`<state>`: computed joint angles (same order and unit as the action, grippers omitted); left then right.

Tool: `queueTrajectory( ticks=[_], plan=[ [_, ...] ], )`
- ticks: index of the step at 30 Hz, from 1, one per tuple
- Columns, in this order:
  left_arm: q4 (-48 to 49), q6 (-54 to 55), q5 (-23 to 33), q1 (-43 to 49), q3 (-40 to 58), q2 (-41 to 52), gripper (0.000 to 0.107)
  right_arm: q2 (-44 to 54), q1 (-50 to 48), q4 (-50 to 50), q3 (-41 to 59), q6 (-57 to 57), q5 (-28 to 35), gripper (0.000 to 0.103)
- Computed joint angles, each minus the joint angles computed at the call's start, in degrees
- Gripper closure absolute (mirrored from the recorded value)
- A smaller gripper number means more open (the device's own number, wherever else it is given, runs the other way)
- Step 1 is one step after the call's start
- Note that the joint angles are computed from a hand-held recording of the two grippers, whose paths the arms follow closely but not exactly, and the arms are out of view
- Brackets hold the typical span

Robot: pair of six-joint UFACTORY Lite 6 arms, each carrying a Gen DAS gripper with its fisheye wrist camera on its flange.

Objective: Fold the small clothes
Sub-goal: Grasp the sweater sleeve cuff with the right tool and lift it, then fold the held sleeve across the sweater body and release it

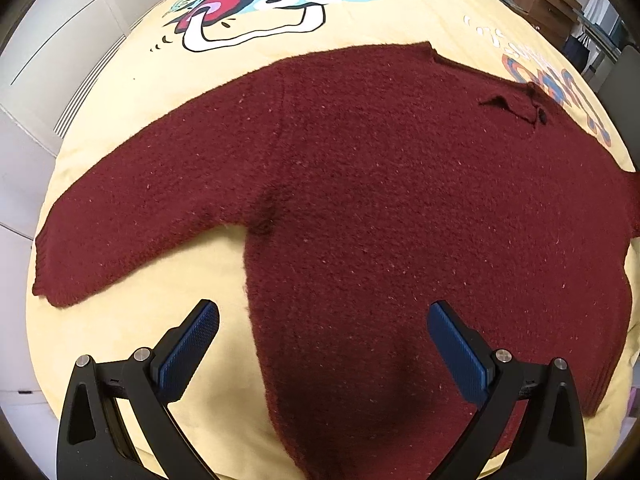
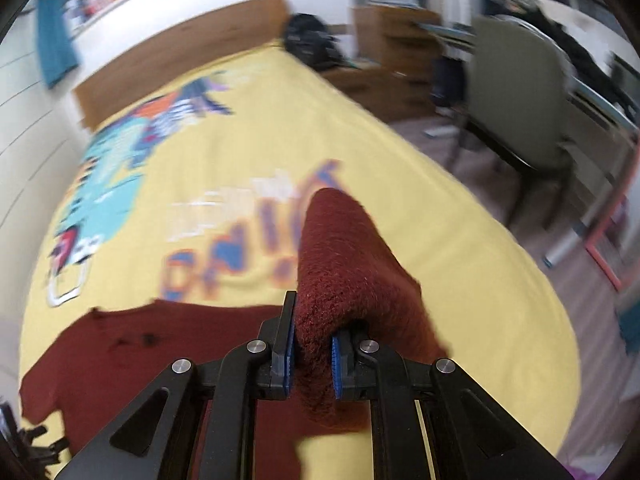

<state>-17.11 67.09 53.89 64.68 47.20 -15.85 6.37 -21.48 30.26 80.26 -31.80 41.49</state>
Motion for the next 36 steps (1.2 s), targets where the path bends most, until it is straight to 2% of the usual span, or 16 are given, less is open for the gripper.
queueTrajectory(
  ticks=[7,11,14,21,27,31,32,33,35,36],
  plan=[
    [-1.77,0.69,0.25,-0.01,4.54,3.39,0.005,3.3,21.32,-7.72,3.22,14.27,-2.82,0.089],
    [-2.67,0.62,0.27,-0.41,7.1,6.17,0.005,6.58,30.71,-11.31,0.83,20.14,-5.78,0.089],
    [-2.51,0.03,-1.15,-1.2,7.62,7.71,0.005,6.15,35.99,-12.67,-5.01,22.26,-8.07,0.089],
    [-2.14,0.13,-2.17,-1.44,8.14,10.73,0.005,9.94,41.7,-14.42,-14.74,24.41,-12.8,0.089],
    [-1.51,0.22,-1.84,-1.25,7.91,11.34,0.005,13.35,43.79,-18.48,-17.04,27.87,-14.92,0.085],
    [-1.16,0.06,-1.82,-1.4,7.43,10.6,0.005,12.75,44.13,-19.21,-17.31,29.1,-14.88,0.076],
    [-1.08,-0.13,-1.78,-1.53,7.21,10.23,0.005,11.95,44.32,-20.39,-17.65,29.87,-14.57,0.067],
    [-1.01,-0.21,-1.72,-1.59,7.12,10.01,0.005,11.06,44.44,-21.66,-17.74,30.84,-13.86,0.051],
    [-0.99,-0.15,-1.68,-1.78,6.84,9.32,0.005,8.76,43.96,-22.11,-19.06,30.44,-13.07,0.04],
    [-0.9,-0.17,-1.74,-1.89,6.77,9.09,0.005,7.12,43.35,-22.5,-20.13,30.05,-12.41,0.039]
  ],
)
